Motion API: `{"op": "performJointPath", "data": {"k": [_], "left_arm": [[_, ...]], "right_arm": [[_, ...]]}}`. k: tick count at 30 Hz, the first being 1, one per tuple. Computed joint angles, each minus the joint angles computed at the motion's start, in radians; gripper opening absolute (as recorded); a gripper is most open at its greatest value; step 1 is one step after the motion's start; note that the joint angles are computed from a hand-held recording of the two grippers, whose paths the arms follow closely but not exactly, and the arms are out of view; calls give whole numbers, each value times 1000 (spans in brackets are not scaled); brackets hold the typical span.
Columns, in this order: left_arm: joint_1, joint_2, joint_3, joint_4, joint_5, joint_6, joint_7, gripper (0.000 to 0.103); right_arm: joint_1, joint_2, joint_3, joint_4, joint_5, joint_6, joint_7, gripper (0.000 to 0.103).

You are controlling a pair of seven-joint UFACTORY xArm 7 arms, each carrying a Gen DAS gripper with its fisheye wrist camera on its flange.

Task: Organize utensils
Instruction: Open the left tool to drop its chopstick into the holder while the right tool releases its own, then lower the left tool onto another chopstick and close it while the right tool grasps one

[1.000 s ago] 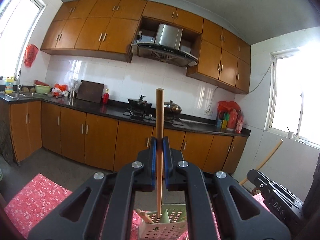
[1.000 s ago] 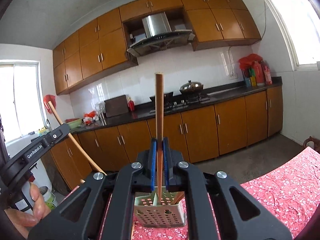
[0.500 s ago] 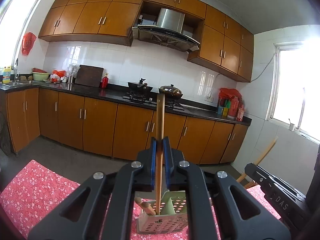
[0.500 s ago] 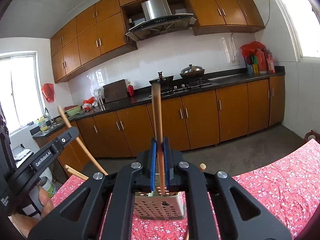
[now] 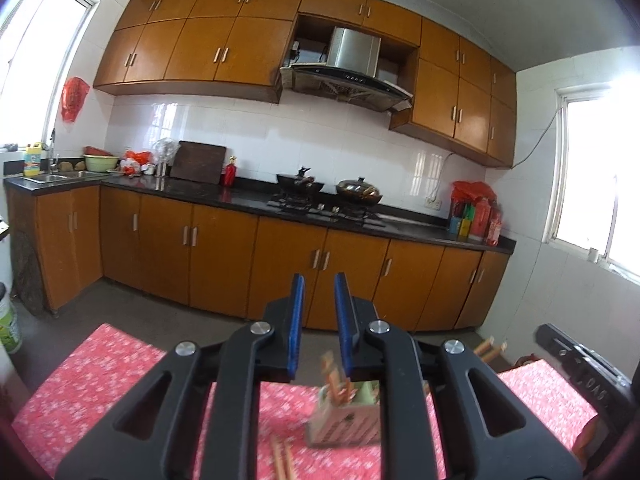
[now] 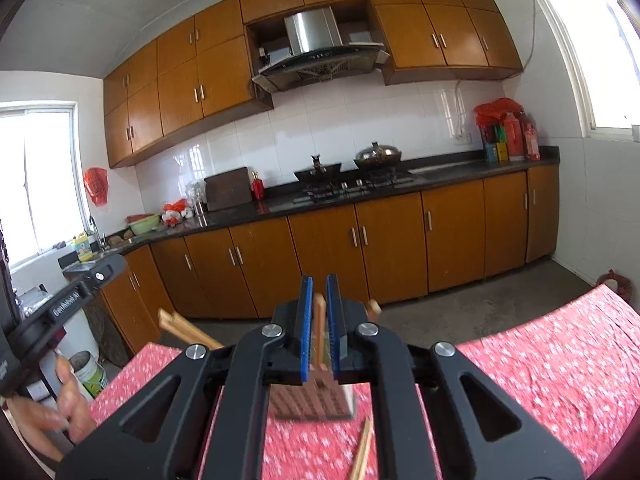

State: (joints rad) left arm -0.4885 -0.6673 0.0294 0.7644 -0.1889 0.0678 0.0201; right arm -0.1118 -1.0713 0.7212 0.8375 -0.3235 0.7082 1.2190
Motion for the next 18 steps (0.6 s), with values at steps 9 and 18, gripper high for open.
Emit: {"op": "performJointPath", "data": {"k": [9, 18], "left_arm": [[103, -208, 21, -235, 30, 239, 58, 21], [113, -289, 54, -366, -40, 442, 141, 21]], "right_arm": [[259, 63, 28, -181, 150, 135, 93, 8], [437, 226, 12, -293, 198, 43, 254, 8]]}}
